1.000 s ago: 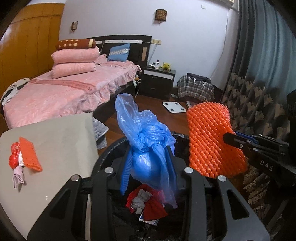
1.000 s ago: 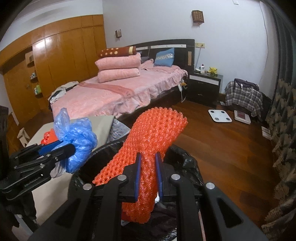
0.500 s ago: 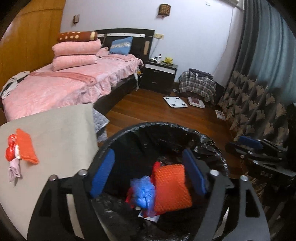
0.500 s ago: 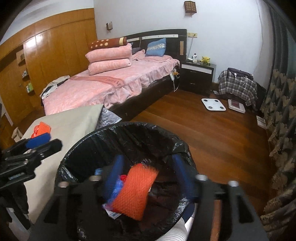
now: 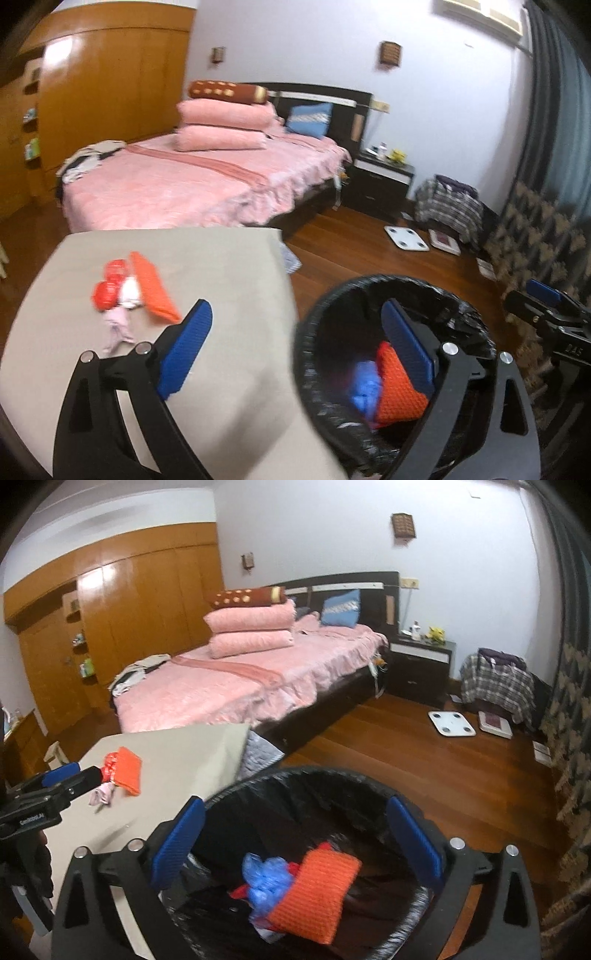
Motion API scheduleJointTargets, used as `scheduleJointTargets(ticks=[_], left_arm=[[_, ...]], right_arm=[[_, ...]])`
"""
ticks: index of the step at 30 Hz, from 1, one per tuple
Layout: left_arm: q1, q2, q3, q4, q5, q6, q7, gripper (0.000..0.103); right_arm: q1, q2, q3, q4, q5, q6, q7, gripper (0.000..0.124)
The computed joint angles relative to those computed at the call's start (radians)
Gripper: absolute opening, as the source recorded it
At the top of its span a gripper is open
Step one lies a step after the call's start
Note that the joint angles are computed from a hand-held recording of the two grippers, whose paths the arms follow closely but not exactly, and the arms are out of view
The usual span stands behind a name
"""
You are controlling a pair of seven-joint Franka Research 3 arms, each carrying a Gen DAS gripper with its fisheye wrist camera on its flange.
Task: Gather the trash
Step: 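Move both tools back to the table toward the pink cloth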
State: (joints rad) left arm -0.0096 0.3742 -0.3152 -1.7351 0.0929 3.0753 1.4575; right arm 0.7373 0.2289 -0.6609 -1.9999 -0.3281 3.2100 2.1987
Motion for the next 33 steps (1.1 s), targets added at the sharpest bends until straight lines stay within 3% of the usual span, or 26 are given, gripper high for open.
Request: scheduleJointTargets(ticks=[7,15,24,33], left_arm=[[-0.043,-0.067,0.139,-0.063,0.071,0.027,-0.122,0.091],[-0.03,-0.105,0.214,-0.111,0.155,0.037,-0.221,0.091],[0.005,-0.09,0.242,-0.098,0.213,0.027,-0.272,0.091],[0.063,-0.011,0.222,-0.021,0.193,-0.015,-0.238,0.091]], right_arm=[[-0.092,0.049,0.15,0.083,0.109,-0.01,-0.113,0.097],[-0.189,0.138,0.324,0.213,0.242,-0.034,-0.261,0.097],[-0.238,0.28,0.441,0.416,0.346,-0.088,-0.38,0.097],[-0.238,0.468,0.453,0.684,0.357,-0.206,-0.374,0.097]])
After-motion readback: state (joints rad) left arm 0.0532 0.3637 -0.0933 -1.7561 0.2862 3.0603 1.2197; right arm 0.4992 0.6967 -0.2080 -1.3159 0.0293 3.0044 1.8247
